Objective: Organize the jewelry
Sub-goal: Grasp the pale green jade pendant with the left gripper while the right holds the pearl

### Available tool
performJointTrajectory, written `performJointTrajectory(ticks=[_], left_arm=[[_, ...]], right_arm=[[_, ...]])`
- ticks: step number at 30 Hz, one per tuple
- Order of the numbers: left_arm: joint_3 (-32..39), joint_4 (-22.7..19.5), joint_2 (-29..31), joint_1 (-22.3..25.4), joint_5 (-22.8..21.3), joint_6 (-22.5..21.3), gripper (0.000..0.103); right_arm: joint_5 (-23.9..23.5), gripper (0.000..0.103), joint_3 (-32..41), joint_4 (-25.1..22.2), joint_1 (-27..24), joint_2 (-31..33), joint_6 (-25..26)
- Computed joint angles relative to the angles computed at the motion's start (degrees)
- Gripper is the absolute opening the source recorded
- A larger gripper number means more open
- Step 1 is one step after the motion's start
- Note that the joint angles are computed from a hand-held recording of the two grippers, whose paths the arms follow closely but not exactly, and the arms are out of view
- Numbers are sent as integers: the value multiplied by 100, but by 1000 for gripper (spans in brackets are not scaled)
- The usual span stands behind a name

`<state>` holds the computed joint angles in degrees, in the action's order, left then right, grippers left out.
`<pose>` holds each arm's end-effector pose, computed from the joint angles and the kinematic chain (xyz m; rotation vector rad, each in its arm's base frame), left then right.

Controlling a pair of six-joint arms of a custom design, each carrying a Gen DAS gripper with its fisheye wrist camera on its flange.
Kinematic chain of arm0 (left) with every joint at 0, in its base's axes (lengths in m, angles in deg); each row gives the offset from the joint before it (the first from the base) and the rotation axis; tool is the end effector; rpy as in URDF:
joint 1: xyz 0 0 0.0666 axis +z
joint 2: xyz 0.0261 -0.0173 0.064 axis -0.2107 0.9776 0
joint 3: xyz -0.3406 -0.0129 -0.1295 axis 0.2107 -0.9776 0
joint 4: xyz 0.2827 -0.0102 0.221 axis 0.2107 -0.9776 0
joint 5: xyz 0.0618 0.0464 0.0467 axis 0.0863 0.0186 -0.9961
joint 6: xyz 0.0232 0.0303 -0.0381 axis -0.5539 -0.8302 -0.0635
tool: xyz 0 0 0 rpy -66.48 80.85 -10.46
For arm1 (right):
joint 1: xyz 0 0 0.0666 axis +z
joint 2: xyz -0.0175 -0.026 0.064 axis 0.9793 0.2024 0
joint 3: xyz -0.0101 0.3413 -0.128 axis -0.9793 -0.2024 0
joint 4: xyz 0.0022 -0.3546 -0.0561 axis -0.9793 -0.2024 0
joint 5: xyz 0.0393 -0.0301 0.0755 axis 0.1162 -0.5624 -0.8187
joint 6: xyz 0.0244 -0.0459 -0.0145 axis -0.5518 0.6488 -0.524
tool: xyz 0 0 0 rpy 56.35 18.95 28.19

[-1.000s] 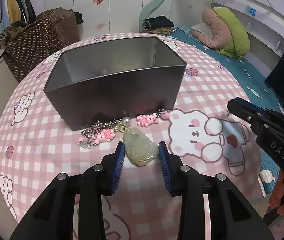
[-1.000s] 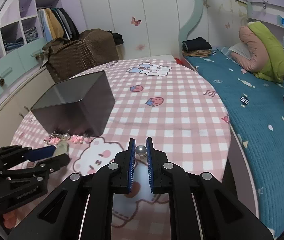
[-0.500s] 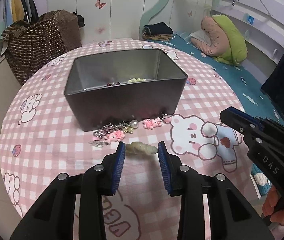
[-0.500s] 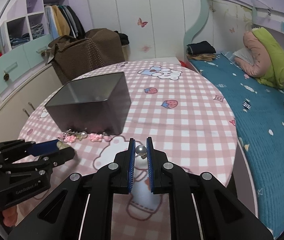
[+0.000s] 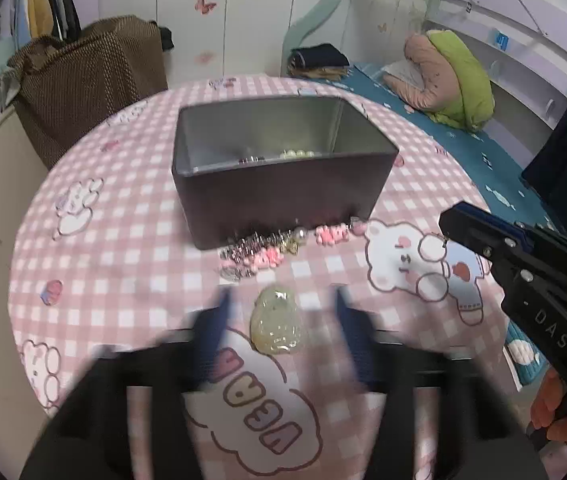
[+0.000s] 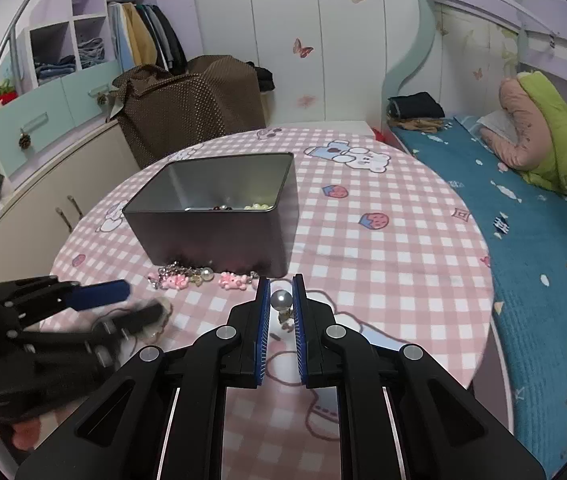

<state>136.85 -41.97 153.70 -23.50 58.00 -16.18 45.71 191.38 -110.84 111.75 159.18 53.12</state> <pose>0.6414 -0.1378 0.4398 0.5876 2.4251 -0.3061 0.5853 0.3701 0.4335 0.1264 2.2677 0.1480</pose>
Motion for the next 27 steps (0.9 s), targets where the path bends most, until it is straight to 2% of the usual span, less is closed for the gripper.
performJointTrajectory(ticks=[4, 7, 9, 10, 11, 12, 13, 15, 22, 27], left_arm=[[-36, -60, 47, -13, -83, -33, 64], [213, -171, 250, -45, -207, 34, 64], [-70, 127, 132, -87, -334, -12, 62], [-243, 294, 56, -126, -483, -74, 59], [-364, 419, -3, -164, -606, -83, 51], [-361, 398, -13, -169, -572, -116, 34], [-327, 357, -8, -174, -590, -129, 25], [-113, 151, 89, -171, -505, -128, 25], [137, -47, 197, -147, -429, -48, 25], [267, -59, 188, -75, -371, -11, 25]], right_arm=[[-42, 12, 100, -89, -9, 72, -24], [-96, 12, 79, -85, -38, 82, -54], [-122, 12, 9, -55, -50, 65, -52], [-142, 12, -76, -18, -62, 31, -52], [-158, 12, -181, 28, -76, -15, -63], [-165, 12, -137, -4, -84, 9, -77], [-174, 12, -205, 22, -100, -22, -102], [-172, 12, -268, 49, -119, -54, -127], [-170, 12, -291, 90, -108, -87, -101], [-124, 12, 201, -127, -71, 120, -26]])
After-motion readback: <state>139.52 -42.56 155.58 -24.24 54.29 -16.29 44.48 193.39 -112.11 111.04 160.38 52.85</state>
